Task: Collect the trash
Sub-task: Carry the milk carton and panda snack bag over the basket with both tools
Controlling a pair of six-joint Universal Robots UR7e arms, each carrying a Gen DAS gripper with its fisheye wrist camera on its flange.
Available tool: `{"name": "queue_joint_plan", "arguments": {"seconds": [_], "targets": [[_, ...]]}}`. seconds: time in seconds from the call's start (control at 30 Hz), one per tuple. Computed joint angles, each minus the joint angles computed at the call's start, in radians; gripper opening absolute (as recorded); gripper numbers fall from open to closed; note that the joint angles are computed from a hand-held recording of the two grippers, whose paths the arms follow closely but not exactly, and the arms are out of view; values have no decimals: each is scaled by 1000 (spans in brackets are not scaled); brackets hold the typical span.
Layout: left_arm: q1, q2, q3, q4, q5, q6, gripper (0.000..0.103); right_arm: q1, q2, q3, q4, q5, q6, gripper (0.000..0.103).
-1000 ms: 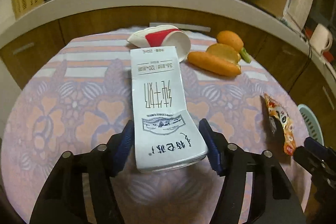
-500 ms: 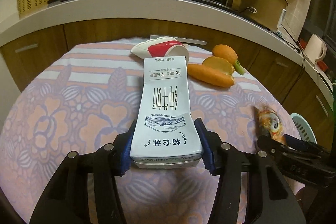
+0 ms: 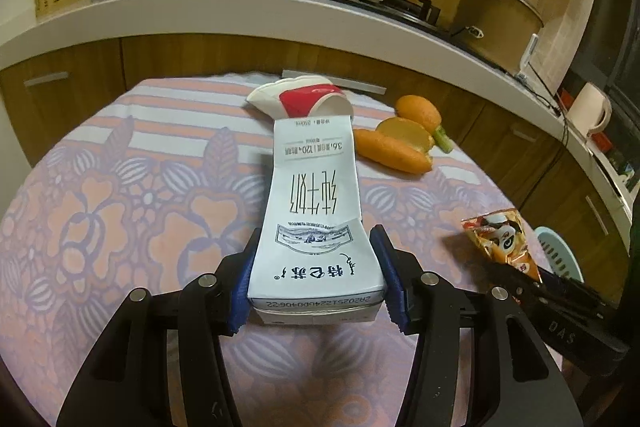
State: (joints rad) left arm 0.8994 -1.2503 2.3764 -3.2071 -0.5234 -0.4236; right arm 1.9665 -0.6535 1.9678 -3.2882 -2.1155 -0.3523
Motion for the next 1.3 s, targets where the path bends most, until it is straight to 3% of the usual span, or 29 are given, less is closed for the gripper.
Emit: {"name": "queue_joint_plan", "arguments": {"seconds": [0.3, 0.43, 0.6, 1.1, 1.3], "targets": [[-83, -19, 15, -9, 24, 13, 51, 35, -68, 57, -59, 36, -26, 43], [-124, -31, 23, -1, 11, 2, 51, 24, -133, 84, -12, 87, 20, 43], [-166, -6, -3, -1, 2, 26, 51, 20, -195, 123, -42, 88, 21, 43], [-254, 205, -136, -34, -79, 123, 51, -82, -416, 237, -70, 68, 25, 43], [-247, 314, -222, -28, -167, 160, 51, -141, -468, 267, -107, 41, 11, 43]]}}
